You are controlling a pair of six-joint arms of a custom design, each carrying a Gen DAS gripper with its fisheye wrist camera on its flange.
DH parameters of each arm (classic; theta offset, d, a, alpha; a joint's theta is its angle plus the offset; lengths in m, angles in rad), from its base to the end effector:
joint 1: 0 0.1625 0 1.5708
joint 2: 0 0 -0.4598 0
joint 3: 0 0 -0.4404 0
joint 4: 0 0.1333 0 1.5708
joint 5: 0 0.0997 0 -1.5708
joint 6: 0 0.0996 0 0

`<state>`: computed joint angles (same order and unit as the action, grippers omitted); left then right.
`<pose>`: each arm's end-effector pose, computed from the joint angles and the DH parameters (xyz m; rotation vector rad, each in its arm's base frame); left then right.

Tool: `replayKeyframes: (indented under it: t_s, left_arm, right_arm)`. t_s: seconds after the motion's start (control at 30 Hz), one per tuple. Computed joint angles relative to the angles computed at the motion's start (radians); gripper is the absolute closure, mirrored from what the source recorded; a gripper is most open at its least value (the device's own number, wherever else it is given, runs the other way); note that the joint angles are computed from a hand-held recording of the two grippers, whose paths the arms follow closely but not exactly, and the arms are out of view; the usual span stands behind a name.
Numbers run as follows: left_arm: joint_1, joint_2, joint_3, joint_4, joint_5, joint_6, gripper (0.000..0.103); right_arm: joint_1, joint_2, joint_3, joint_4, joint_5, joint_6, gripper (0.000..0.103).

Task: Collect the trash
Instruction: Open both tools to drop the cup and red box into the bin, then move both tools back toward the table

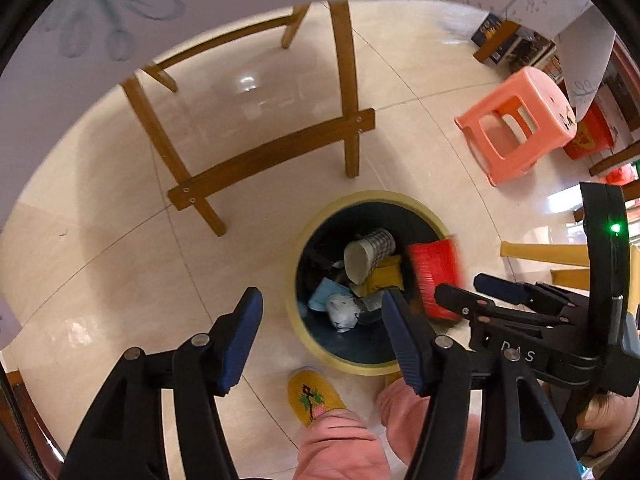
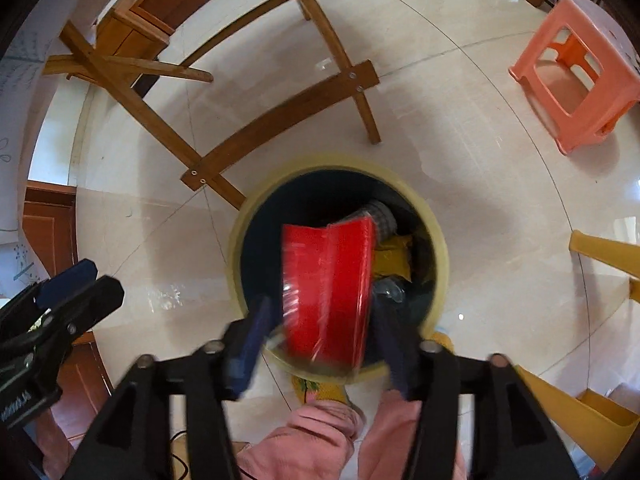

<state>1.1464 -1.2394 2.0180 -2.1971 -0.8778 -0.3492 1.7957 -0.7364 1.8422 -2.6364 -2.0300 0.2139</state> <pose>-0.0470 -0.5823 0.1971 0.1589 2.4361 -0.1599 0.2283 -0.5983 -0.0155 0.0274 -2.6835 0.0839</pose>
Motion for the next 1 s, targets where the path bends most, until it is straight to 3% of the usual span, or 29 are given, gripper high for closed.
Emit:
replayKeyframes:
  t_s: [0.2,0.47,0.73,1.0]
  left_arm:
    - [-0.029,-0.044,0.013,-0.006,0.022,-0.025,0.042]
    - [-0.106,-0.118,-0.023,0.082,0.028,-0.097,0.042]
    - [-0.222,-0.190,-0.149,0.283,0.050,-0.179,0.042]
    - [-0.317,-0.225,-0.327,0.440,0.101,-0.233,0.042]
  right_arm:
    - [0.029,-0.006,-0.015,0.010,-0.002,-0.023,0.034]
    - [0.095,-0.076,-0.039,0.085,-0.015,0.029,0.034]
    - [0.196,-0.164,-0.113,0.225,-0.013,0.101,0.034]
    - [0.312,-0.201,-0.263,0.343,-0.037,0.168,0.034]
